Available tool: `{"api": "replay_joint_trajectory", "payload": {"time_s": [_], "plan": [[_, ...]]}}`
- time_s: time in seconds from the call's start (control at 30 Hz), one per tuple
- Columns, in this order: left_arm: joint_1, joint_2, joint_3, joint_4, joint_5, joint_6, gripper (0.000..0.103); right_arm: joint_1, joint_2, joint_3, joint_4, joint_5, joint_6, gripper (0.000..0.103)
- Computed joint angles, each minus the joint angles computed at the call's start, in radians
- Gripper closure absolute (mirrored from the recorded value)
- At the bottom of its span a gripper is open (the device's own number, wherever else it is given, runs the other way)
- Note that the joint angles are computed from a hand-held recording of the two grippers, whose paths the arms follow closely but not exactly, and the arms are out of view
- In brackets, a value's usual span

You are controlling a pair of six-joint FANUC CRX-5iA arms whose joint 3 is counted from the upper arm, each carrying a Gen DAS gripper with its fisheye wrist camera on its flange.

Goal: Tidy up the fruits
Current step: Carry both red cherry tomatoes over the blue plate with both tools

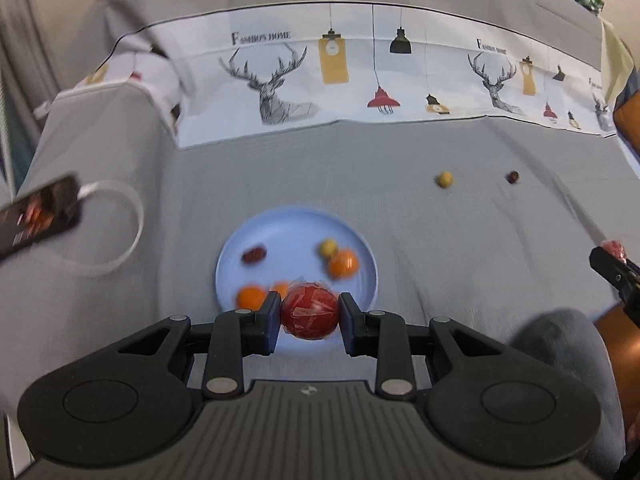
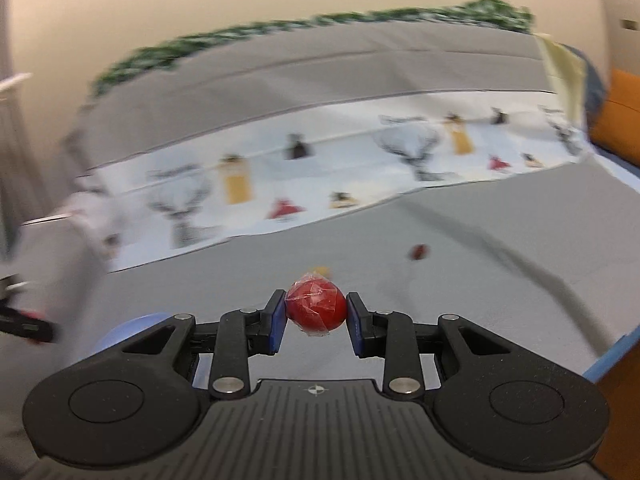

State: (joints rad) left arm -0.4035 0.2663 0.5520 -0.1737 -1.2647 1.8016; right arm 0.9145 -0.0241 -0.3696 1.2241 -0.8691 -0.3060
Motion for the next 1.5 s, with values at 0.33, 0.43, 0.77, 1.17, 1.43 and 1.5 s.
{"api": "replay_joint_trajectory", "payload": {"time_s": [0.33,0.43,0.77,1.17,1.43,1.5], "plan": [[-0.024,-0.237,-0.266,-0.014,0.050,0.046,0.069,0.168,-0.020,0.023,0.060,0.019,0.140,0.070],[-0.021,-0.279,-0.310,-0.012,0.063,0.057,0.069,0.192,-0.017,0.031,0.082,0.015,0.165,0.070],[-0.017,-0.308,-0.330,-0.019,0.079,0.080,0.069,0.210,-0.009,0.047,0.100,0.001,0.192,0.070],[0.008,-0.289,-0.328,-0.020,0.063,0.108,0.069,0.193,0.024,0.087,0.008,0.050,0.267,0.070],[0.048,-0.243,-0.314,0.002,0.059,0.106,0.069,0.170,0.085,0.164,-0.128,0.090,0.410,0.070],[0.061,-0.220,-0.298,0.011,0.058,0.096,0.069,0.160,0.102,0.184,-0.162,0.097,0.440,0.070]]}}
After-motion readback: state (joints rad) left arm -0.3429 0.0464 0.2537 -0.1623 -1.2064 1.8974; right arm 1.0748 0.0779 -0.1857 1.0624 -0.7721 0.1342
